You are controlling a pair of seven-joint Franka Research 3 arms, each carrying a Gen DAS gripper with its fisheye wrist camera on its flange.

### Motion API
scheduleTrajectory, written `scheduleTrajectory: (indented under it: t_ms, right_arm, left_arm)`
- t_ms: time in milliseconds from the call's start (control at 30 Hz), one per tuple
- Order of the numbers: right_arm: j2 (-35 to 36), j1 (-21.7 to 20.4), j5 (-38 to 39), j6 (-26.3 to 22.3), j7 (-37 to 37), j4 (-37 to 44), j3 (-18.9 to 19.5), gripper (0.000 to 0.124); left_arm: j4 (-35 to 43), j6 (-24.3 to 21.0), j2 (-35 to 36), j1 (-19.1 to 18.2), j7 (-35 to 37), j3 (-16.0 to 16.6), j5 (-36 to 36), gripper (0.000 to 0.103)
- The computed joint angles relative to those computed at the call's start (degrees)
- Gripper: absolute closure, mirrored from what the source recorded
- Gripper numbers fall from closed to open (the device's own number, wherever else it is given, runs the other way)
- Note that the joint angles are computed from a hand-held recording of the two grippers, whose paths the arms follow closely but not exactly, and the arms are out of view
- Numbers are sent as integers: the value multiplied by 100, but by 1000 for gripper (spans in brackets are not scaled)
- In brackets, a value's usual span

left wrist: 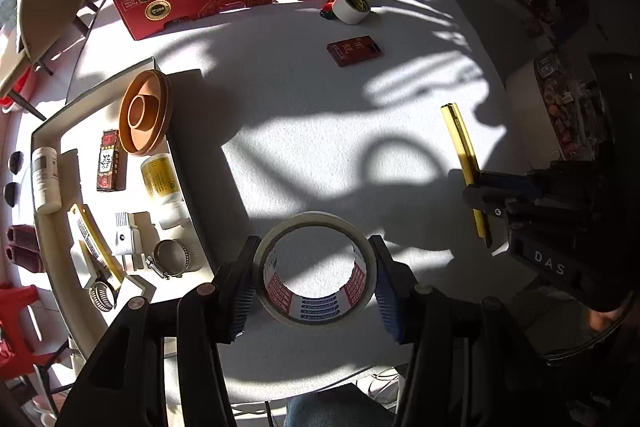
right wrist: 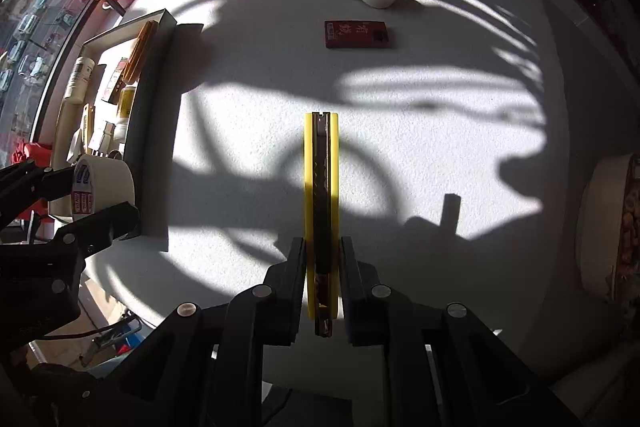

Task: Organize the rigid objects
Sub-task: 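Carry the tape roll and yellow utility knife over the white tray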

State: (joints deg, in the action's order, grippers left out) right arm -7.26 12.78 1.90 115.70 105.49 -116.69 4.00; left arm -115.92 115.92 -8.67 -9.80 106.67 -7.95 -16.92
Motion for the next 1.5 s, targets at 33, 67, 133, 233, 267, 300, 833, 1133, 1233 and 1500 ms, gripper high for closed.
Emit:
scheduleTrajectory:
  t_ms: [33,67,133,233,267,300,833,1133,1233,1500]
  right_arm:
    - [59,22,-39,-5,-42,100,24,107]
    - [144,54,-85,28,-80,196,53,107]
    - [284,116,-157,36,-173,402,81,107]
    - [519,246,-211,78,-314,700,127,107]
    - [593,288,-211,75,-368,810,135,107]
    - [669,334,-205,82,-444,922,145,107]
    - [1899,1175,18,-52,-1676,2621,321,107]
    - [2321,1393,182,-205,-1661,3129,262,107]
    - [2511,1408,239,-283,-1510,3355,220,107]
    - [2970,1436,312,-528,-1252,3934,145,107]
  left_arm:
    - [-51,63,-56,32,-32,28,-8,47]
    - [-92,107,-102,62,-62,59,-23,47]
    - [-200,221,-197,137,-172,132,-53,47]
    - [-365,377,-338,264,-392,236,-19,47]
    - [-415,409,-380,306,-466,274,-13,47]
    - [-473,450,-431,357,-558,311,11,47]
    - [-1155,655,-1020,980,-1494,752,576,47]
    - [-1154,676,-940,1146,-1682,803,904,47]
    - [-1038,674,-768,1194,-1789,764,1032,47]
    - [-716,764,-334,1198,-1804,649,1167,47]
